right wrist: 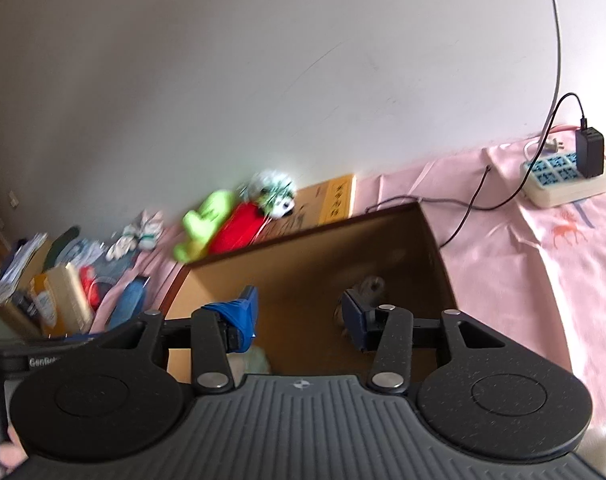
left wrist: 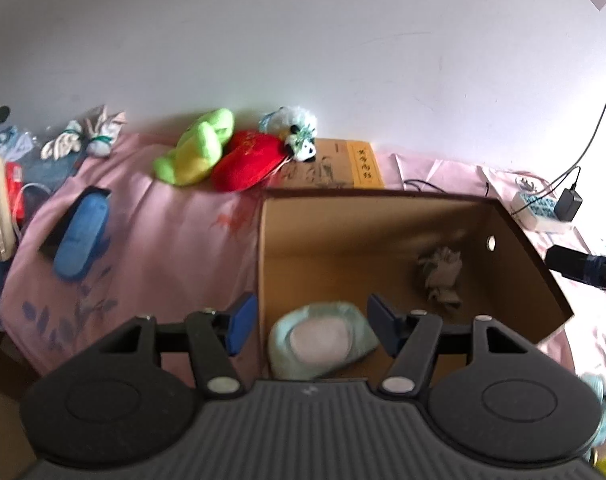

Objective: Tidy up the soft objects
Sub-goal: 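Withdraw both open tools from the box back toward the pile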

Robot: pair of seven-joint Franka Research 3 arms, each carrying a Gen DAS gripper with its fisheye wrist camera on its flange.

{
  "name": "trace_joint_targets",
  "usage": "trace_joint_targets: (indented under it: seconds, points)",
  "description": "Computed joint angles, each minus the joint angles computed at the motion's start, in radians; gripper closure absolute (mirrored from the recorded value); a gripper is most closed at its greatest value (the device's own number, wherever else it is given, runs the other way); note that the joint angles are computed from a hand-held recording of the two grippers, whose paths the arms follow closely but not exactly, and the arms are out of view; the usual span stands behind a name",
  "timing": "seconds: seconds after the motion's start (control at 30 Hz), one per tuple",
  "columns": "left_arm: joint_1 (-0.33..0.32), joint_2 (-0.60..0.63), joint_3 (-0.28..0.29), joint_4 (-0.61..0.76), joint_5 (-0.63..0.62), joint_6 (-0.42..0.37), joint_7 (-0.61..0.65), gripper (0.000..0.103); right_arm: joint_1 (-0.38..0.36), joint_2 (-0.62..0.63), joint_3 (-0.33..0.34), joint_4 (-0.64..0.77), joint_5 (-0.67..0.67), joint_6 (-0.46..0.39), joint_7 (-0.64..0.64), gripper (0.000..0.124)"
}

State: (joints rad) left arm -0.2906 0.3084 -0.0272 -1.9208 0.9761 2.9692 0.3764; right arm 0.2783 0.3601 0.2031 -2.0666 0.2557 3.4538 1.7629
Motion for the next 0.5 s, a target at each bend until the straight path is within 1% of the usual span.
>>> trace_joint_targets:
  seconds: [0.07, 0.1, 0.17, 0.23, 0.3, 0.33, 0.43, 0.5]
  points:
    - [-0.02, -0.038, 0.02, -0.047, 0.062, -0.015, -0.05, 0.036, -0.028, -0.024, 0.03, -0.035, -0.043, -0.009, -0.009, 0.093]
    - [-0.018, -0.057, 0.017, -0.074, 0.085, -0.017, -0.066, 0.035, -0.029, -0.037, 0.033, -0.053, -0.056, -0.011, -0.018, 0.093]
    - [0.005, -0.085, -0.003, -0.123, 0.097, -0.001, -0.07, 0.035, -0.008, -0.058, 0.019, -0.086, -0.06, -0.01, -0.039, 0.093]
    - [0.026, -0.107, -0.022, -0.169, 0.098, 0.021, -0.064, 0.035, -0.03, -0.079, 0.042, -0.124, -0.082, -0.013, -0.029, 0.093]
    - [0.037, -0.123, -0.036, -0.207, 0.099, 0.028, -0.064, 0.035, -0.036, -0.094, 0.05, -0.153, -0.088, -0.023, -0.015, 0.093]
    - [0.042, -0.128, -0.044, -0.223, 0.093, 0.033, -0.061, 0.034, -0.025, -0.101, 0.041, -0.165, -0.08, -0.031, -0.013, 0.093]
    - [0.069, -0.132, -0.075, -0.273, 0.014, 0.069, 0.012, 0.034, 0.059, -0.118, -0.031, -0.19, -0.009, -0.059, -0.037, 0.093]
    - [0.063, -0.13, -0.074, -0.291, -0.002, 0.075, 0.03, 0.033, 0.121, -0.123, -0.083, -0.198, 0.051, -0.083, -0.052, 0.093]
